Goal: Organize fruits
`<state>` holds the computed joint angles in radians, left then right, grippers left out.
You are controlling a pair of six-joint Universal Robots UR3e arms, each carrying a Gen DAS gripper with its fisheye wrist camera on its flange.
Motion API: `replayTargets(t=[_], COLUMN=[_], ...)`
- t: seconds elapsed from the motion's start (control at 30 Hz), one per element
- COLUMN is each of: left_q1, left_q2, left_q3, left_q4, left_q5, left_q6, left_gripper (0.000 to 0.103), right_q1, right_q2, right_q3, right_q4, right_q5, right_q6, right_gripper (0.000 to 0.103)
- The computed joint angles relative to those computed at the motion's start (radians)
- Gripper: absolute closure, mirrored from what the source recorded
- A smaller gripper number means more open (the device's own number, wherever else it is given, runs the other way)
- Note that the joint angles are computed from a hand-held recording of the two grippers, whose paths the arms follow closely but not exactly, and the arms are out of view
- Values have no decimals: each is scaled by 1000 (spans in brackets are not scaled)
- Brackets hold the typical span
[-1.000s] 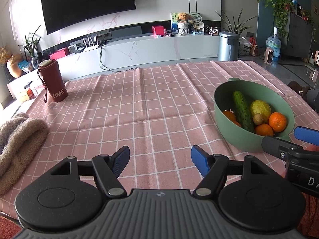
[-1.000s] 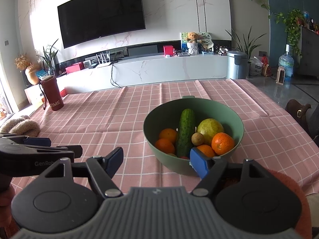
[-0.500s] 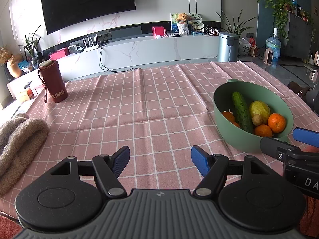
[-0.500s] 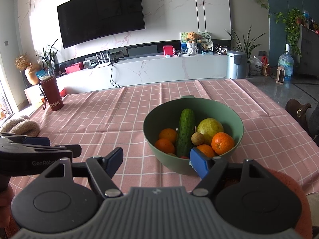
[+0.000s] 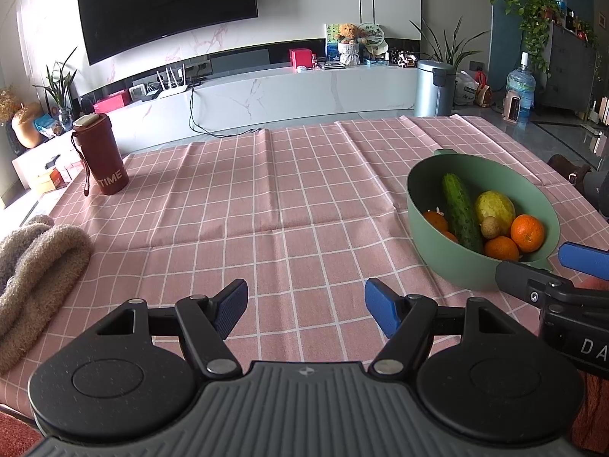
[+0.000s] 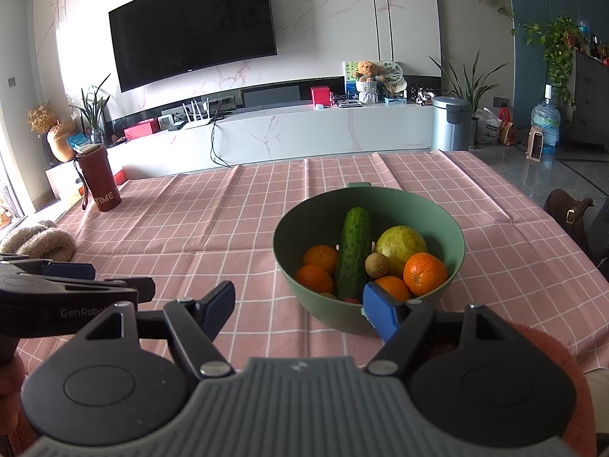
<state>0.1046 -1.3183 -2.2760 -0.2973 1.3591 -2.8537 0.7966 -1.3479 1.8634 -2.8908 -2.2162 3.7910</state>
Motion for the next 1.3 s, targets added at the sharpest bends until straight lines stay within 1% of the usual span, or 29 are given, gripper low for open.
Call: replayTargets(t=[1.3], left_q1=[-2], left_q2=[9], left_q3=[8], left_q4=[-12], left_q5=[1], left_q6=[-3], left_gripper=[20], right_q1=[1], right_q2=[-1], right_q3=[-2], right_q4=[6], right_q5=[-1], right_q6=[0], right_gripper=[31])
